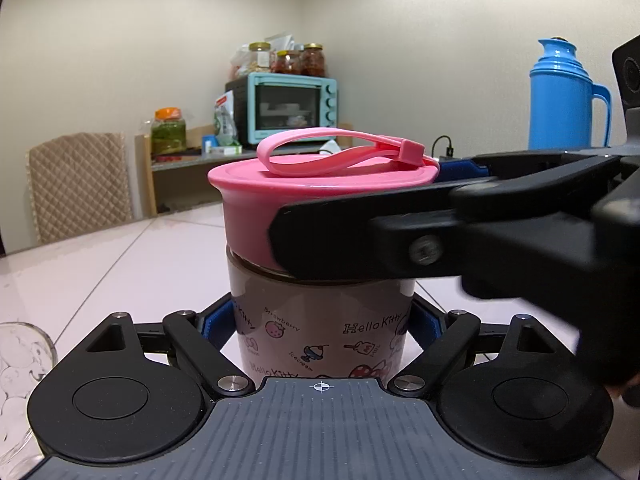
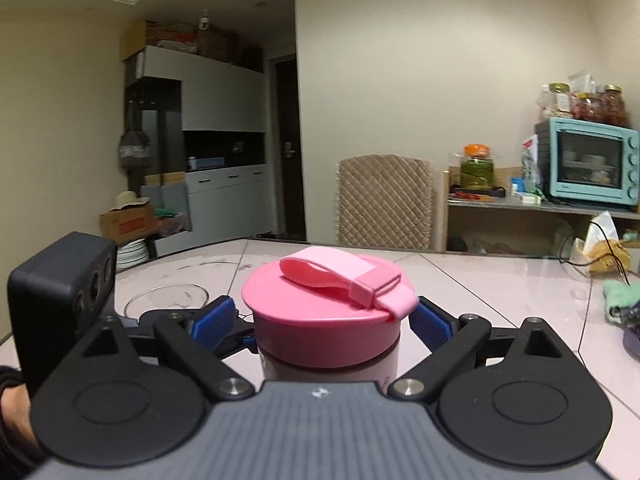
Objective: Unscrew bottle cap and pour
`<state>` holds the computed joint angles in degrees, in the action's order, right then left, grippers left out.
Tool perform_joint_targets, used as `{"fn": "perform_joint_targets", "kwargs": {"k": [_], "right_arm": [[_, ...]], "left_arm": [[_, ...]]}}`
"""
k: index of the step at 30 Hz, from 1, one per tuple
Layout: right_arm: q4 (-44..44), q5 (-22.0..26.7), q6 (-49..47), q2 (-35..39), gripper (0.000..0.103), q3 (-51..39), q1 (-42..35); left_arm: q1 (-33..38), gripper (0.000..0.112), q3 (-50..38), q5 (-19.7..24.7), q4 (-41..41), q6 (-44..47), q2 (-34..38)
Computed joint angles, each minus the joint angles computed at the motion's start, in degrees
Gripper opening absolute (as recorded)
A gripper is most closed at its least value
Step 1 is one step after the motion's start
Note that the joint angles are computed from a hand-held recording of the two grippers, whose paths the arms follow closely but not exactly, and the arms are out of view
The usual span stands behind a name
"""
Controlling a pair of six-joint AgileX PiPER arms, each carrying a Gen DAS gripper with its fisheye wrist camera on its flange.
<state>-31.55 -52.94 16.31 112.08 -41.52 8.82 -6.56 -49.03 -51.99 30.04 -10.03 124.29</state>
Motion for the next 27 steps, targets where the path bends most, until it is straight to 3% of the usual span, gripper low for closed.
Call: {"fn": "perform_joint_targets", "kwargs": {"k": [9,17,22,27], "right_arm": [[10.9,1.6,-4.5,1.7,0.092,-1.2,4.1],[10.1,2.0,-4.7,2.4,0.086,-2.2,4.4],[-2.5,-0.1,0.3,3.9,0.085,-4.1,-0.7],[-23.9,-2.4,10.8,6.9,0.085,-11.3,-8.4]], "left_arm": [[0.1,0.090,0.0,-0.1,0.1,0.0,0.0],[0.1,0.090,0.2,-0.2,0.0,0.1,0.0],[0.0,0.090,0.2,-0.1,0.0,0.0,-0.1],[0.0,0.090,0.1,0.0,-0.1,0.1,-0.1]]}}
